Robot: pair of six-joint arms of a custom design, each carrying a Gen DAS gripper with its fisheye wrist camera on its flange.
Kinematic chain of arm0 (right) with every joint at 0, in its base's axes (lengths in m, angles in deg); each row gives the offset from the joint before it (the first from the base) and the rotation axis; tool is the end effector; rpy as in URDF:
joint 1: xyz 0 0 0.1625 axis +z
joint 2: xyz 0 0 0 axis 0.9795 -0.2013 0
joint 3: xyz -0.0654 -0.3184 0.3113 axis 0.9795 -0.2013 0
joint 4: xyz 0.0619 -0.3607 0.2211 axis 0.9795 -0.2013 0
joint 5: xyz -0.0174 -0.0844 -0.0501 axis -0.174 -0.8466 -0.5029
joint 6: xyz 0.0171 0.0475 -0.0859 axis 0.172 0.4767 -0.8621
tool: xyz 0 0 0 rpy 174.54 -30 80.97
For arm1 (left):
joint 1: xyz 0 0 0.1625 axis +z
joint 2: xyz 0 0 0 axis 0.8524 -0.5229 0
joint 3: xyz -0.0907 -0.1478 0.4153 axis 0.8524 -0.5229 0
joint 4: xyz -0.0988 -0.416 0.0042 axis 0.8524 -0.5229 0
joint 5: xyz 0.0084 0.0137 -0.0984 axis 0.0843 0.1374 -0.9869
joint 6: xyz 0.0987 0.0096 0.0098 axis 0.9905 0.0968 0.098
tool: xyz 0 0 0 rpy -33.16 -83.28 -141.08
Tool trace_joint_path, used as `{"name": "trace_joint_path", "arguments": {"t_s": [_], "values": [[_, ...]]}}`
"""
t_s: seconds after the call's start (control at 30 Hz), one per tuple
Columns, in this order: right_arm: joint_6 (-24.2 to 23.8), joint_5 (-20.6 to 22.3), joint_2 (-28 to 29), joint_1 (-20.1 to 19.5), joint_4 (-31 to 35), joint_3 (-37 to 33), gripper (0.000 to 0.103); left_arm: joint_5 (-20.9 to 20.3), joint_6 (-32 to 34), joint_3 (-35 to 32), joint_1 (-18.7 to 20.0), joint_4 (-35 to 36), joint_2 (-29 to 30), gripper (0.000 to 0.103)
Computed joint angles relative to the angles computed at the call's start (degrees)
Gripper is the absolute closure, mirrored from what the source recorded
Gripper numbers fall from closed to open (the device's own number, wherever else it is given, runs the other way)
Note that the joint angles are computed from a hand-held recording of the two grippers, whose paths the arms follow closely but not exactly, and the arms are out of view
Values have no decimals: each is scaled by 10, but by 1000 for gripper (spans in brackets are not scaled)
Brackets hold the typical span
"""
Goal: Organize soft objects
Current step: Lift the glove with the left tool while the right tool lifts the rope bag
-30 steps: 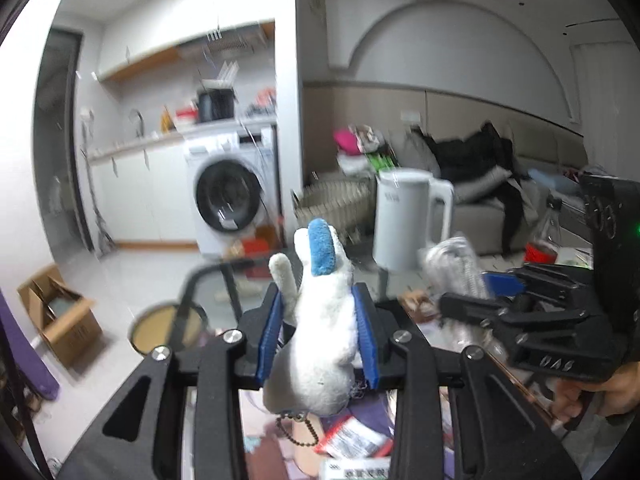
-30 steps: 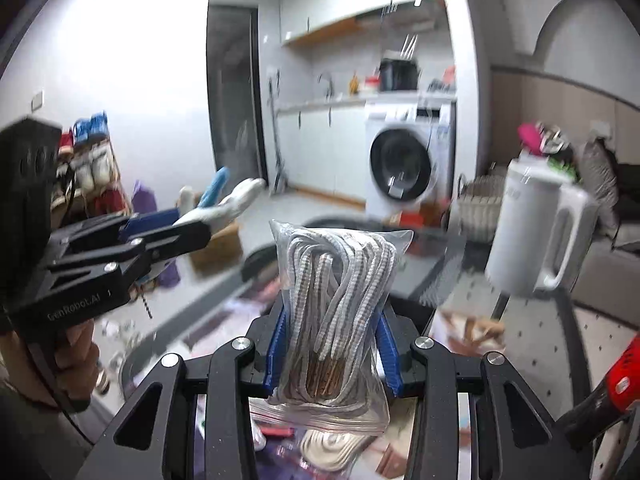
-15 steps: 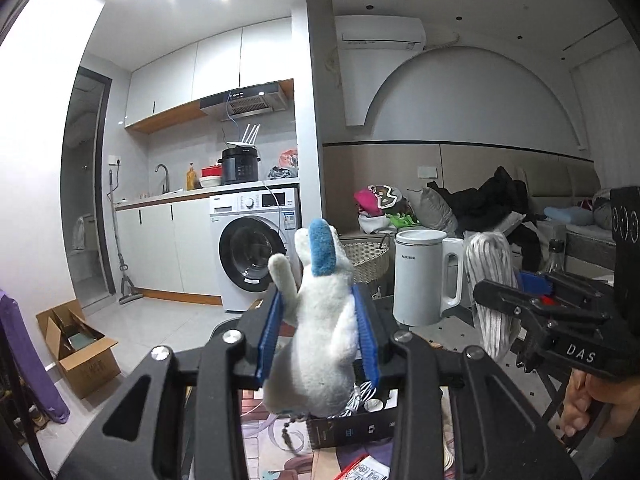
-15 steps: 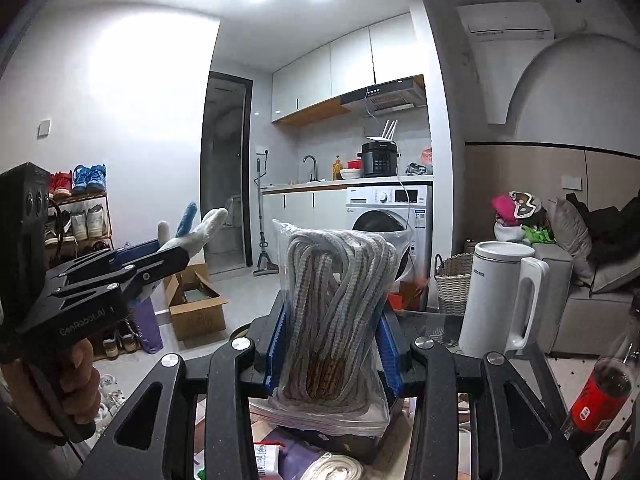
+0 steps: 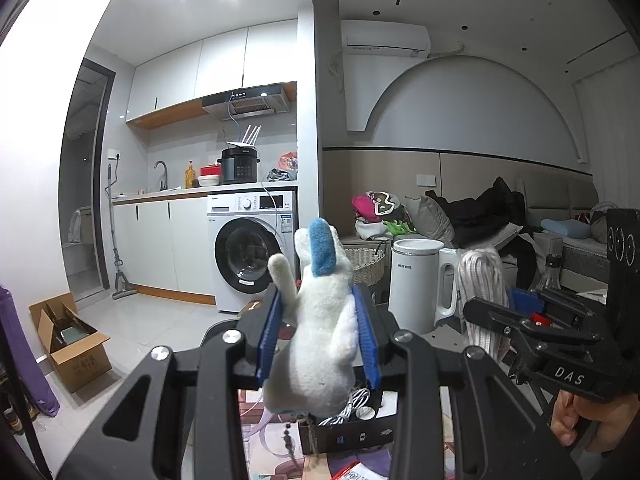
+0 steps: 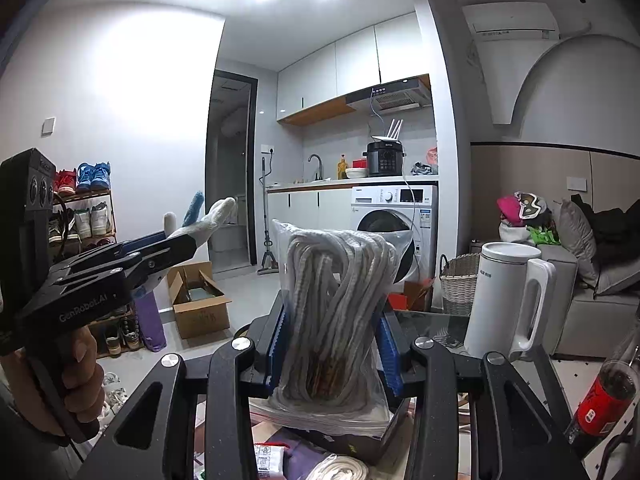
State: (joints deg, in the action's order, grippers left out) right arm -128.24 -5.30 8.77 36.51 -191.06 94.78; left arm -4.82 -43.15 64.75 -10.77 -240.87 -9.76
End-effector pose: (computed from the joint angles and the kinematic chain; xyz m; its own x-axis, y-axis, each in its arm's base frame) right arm 0.3890 -0.5266 0.0676 -0.5475 -0.6266 0.5546 -0.7663 0.1092 -0.6331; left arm -0.1227 -0.4425 0.3664 -0.6984 -0.0382 -0.7147 0.7094 0.0958 -0.6983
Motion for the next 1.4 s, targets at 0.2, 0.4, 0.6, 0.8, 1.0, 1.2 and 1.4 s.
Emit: {"name": "trace_joint_path", "arguments": {"t_s": [0.2, 0.4, 0.6, 0.8, 1.0, 1.2, 1.4], "values": [[6, -2, 8, 3, 7, -19, 63, -8, -6, -19, 6, -1, 10, 69], [16, -10, 28, 8, 14, -60, 63, -27, -20, -59, 26, 9, 26, 69], [29, -24, 48, 12, 31, -108, 64, -55, -47, -113, 56, 49, 47, 69], [32, -35, 72, 14, 58, -160, 64, -70, -52, -163, 79, 74, 79, 69], [31, -38, 89, 13, 69, -195, 64, -84, -61, -200, 92, 86, 93, 69], [40, -50, 98, 9, 94, -218, 64, -82, -74, -222, 107, 109, 103, 69], [38, -58, 98, 8, 105, -220, 63, -80, -92, -219, 108, 126, 103, 69]]}}
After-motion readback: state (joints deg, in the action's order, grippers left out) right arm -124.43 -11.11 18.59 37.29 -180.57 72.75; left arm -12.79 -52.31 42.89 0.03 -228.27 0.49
